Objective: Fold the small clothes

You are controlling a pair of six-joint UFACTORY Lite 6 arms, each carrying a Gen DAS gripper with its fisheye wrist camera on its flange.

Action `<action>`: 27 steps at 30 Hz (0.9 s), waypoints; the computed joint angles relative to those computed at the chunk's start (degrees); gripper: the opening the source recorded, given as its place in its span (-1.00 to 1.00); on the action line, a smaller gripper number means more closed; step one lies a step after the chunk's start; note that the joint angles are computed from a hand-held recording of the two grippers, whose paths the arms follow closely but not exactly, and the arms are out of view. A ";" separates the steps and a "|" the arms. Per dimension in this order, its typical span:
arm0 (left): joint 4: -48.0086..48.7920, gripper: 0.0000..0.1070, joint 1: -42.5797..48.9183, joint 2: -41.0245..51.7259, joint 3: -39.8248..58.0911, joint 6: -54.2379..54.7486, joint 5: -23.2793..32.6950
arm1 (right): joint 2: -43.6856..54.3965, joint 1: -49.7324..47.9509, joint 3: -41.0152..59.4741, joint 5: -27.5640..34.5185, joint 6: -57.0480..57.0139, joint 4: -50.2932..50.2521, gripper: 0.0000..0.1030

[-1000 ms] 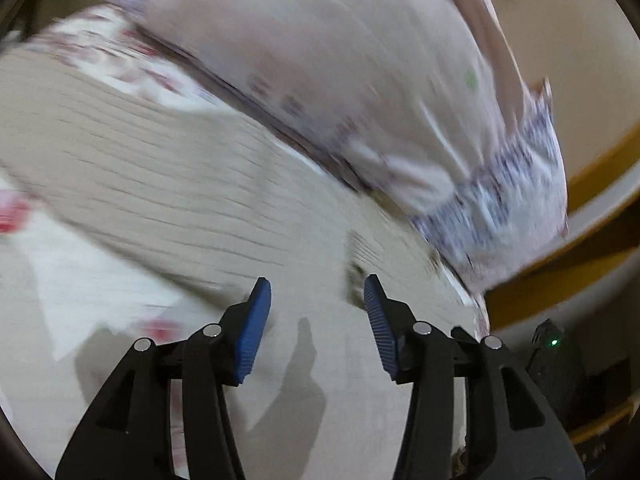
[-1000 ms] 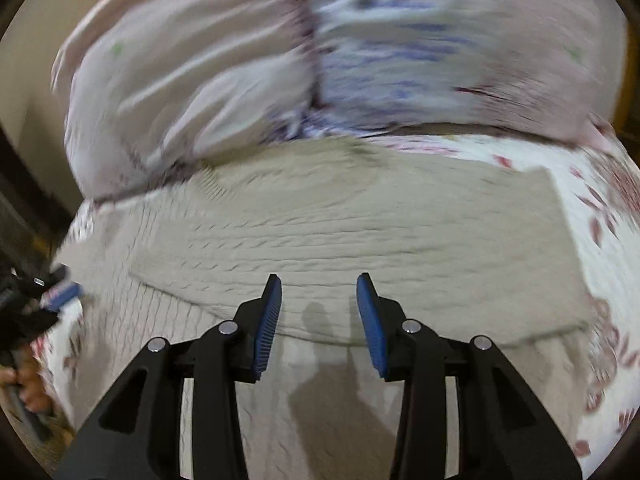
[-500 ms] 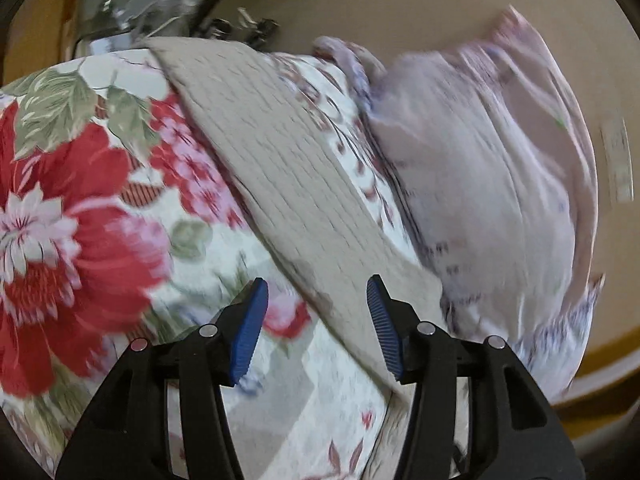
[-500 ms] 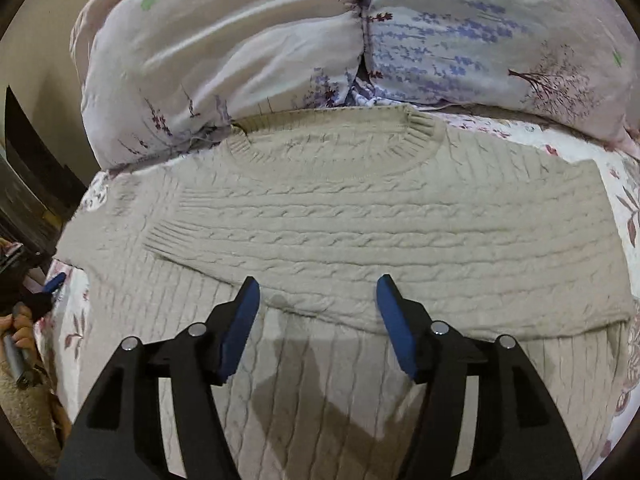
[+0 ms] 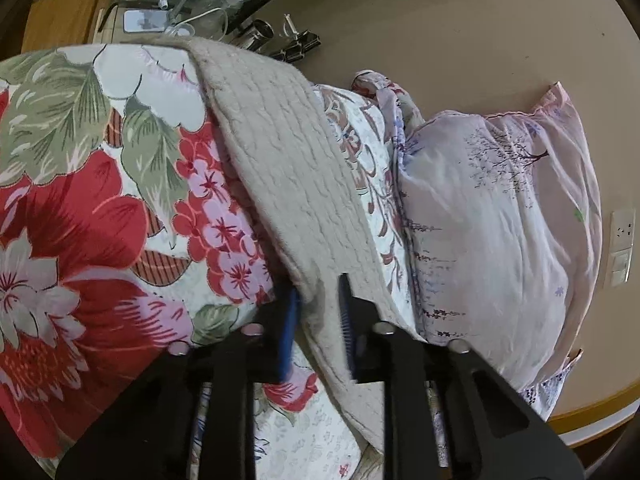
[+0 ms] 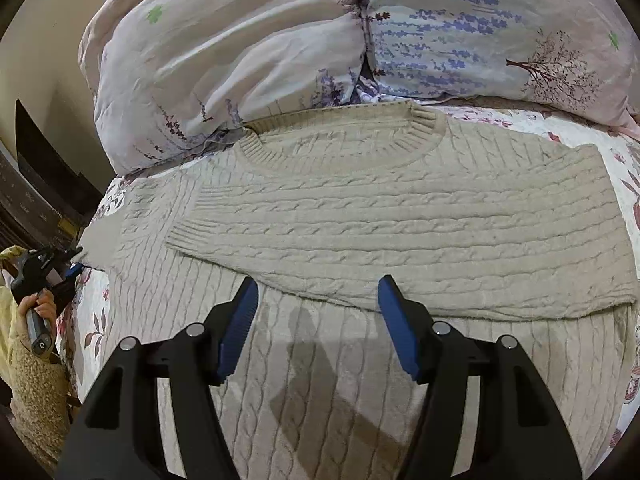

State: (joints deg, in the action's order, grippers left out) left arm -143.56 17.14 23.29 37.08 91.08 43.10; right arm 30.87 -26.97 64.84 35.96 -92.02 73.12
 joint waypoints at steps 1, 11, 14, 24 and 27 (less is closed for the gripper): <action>0.15 -0.88 0.19 0.48 -0.02 -0.28 0.58 | 0.14 -0.20 0.16 0.14 -0.02 -0.01 0.20; -4.95 -0.91 -5.30 -12.64 -4.02 4.45 0.35 | -0.27 -3.54 0.28 2.03 -1.61 1.07 0.23; -7.11 -0.91 -10.10 -17.73 -3.21 6.81 -1.90 | -0.09 -4.78 0.54 2.99 -1.84 0.97 0.23; -19.57 -0.91 -32.56 -17.24 10.71 23.65 -9.92 | 0.03 -8.74 0.84 5.27 -2.69 0.67 0.24; -21.92 -0.91 -37.73 -12.65 15.92 26.83 -11.25 | 0.41 -10.14 1.34 5.88 -2.74 0.25 0.25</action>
State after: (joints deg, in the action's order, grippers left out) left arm -165.48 -20.59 10.64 52.99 117.90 31.85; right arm 31.28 -37.11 66.17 41.84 -94.76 73.37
